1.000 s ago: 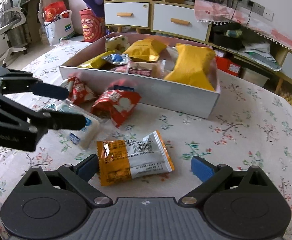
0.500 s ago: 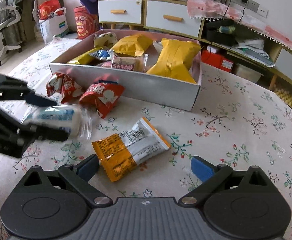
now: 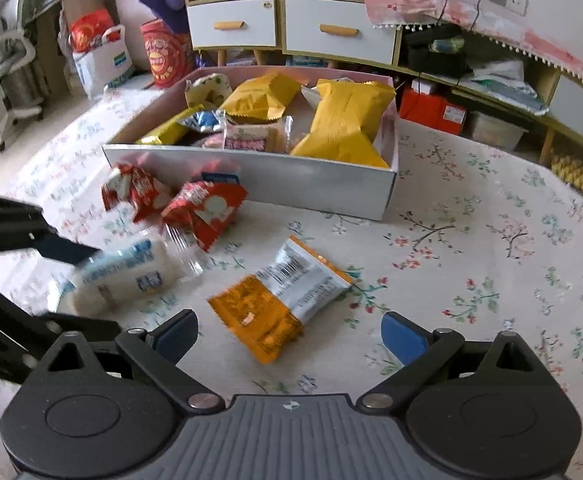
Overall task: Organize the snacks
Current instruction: 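Grasp the white milk bread bag with the left gripper while the right grasps the orange-white packet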
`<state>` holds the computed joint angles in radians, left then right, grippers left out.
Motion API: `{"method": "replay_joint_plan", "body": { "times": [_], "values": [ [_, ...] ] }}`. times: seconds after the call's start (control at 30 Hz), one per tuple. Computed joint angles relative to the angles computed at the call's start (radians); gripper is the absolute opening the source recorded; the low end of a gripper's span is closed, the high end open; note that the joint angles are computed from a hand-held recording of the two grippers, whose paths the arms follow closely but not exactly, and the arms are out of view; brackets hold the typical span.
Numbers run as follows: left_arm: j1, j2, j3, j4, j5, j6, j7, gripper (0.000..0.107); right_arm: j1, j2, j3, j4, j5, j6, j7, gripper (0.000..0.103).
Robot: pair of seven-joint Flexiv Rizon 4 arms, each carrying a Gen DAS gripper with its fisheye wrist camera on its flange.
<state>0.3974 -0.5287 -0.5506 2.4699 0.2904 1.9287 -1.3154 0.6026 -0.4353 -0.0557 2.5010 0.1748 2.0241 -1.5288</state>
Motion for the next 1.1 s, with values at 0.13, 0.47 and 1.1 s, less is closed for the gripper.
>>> {"method": "replay_joint_plan", "body": {
  "times": [0.13, 0.47, 1.1],
  "values": [
    [-0.065, 0.01, 0.057, -0.009, -0.022, 0.013, -0.01, 0.06, 0.033, -0.016, -0.02, -0.031, 0.035, -0.006, 0.03, 0.081],
    [-0.178, 0.038, 0.156, -0.016, -0.046, 0.02, -0.022, 0.051, 0.143, -0.051, -0.137, -0.034, 0.058, -0.029, 0.02, 0.07],
    [-0.258, 0.066, 0.218, -0.019, -0.097, -0.004, -0.034, 0.046, 0.065, -0.04, -0.072, -0.025, 0.031, -0.019, 0.004, 0.069]
  ]
}}
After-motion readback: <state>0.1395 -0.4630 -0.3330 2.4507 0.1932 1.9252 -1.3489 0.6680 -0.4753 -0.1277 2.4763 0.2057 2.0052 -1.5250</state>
